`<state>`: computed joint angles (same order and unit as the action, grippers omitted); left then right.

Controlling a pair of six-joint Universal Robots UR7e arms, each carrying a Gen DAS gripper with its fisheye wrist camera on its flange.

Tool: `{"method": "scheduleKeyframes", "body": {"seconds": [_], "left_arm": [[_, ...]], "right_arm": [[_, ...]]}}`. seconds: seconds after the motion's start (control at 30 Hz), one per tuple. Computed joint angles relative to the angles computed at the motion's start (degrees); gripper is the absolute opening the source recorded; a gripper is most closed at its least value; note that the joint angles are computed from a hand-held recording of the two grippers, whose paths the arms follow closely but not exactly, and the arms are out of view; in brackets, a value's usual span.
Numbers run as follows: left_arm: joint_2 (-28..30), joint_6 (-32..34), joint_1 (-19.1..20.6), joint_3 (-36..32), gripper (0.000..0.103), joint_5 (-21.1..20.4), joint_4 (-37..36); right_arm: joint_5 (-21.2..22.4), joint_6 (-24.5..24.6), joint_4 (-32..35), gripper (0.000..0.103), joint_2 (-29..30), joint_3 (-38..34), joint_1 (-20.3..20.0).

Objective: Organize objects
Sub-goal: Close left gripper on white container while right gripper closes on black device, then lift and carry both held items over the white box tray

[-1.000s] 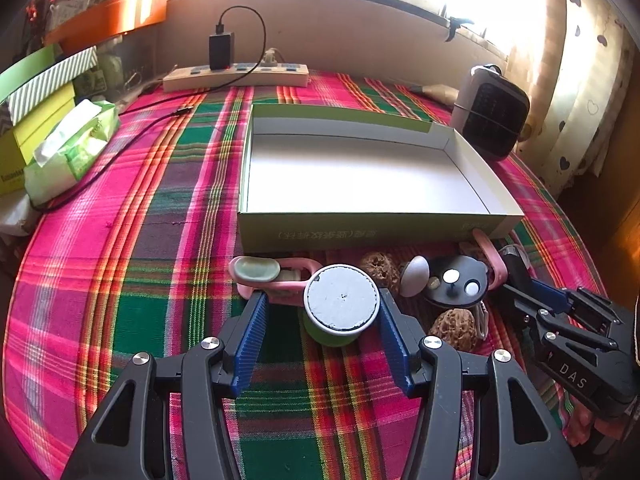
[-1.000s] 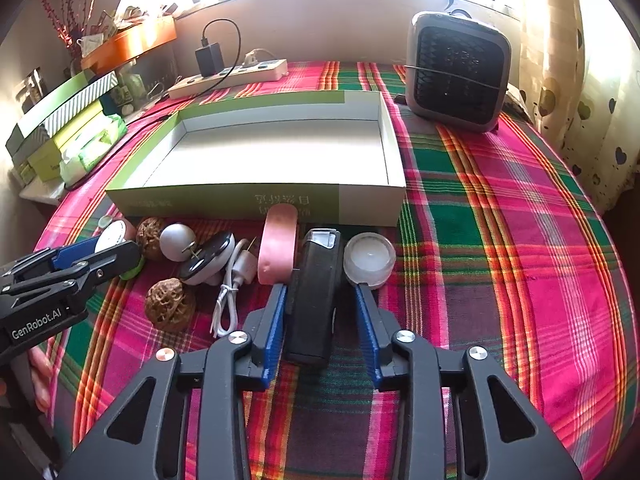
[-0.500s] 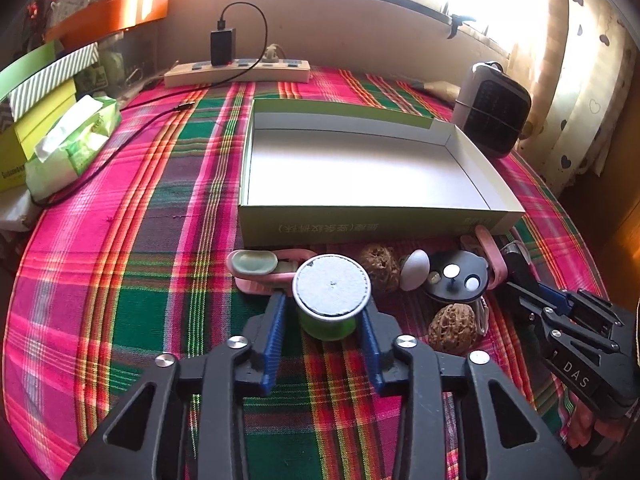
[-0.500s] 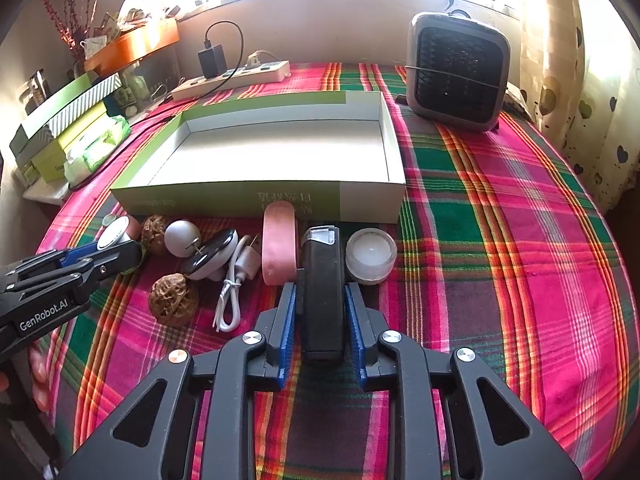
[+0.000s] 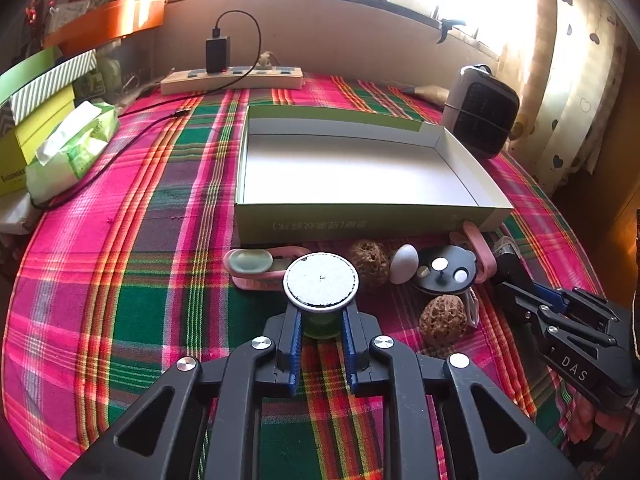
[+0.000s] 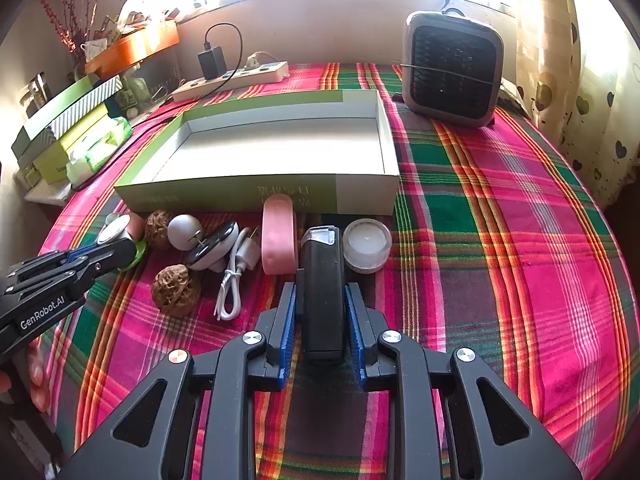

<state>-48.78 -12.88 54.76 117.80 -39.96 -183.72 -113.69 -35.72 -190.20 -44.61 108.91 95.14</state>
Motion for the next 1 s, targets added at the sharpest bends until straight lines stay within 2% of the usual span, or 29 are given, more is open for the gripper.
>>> {"method": "scheduleKeyframes", "body": {"seconds": [0.57, 0.63, 0.7, 0.8, 1.0], "left_arm": [[-0.5, 0.8, -1.0, 2.3, 0.016, -2.2, -0.9], [-0.4, 0.5, -1.0, 2.1, 0.02, -1.9, -0.5], [-0.3, 0.4, -1.0, 2.0, 0.03, -1.8, -0.6], [-0.5, 0.0, -0.6, 1.6, 0.036, -2.9, -0.2], [0.3, -0.4, -0.6, 0.2, 0.036, -2.1, 0.8]], "right_arm": [[0.7, -0.2, -1.0, 0.025, -1.9, 3.0, -0.6], [0.8, -0.1, -0.9, 0.025, -1.9, 3.0, -0.6], [0.8, -0.2, -0.9, 0.025, -1.9, 3.0, -0.6], [0.8, -0.2, -0.9, 0.025, -1.8, 2.9, -0.6], [0.6, -0.2, -0.8, 0.025, -1.6, 2.8, -0.4]]}}
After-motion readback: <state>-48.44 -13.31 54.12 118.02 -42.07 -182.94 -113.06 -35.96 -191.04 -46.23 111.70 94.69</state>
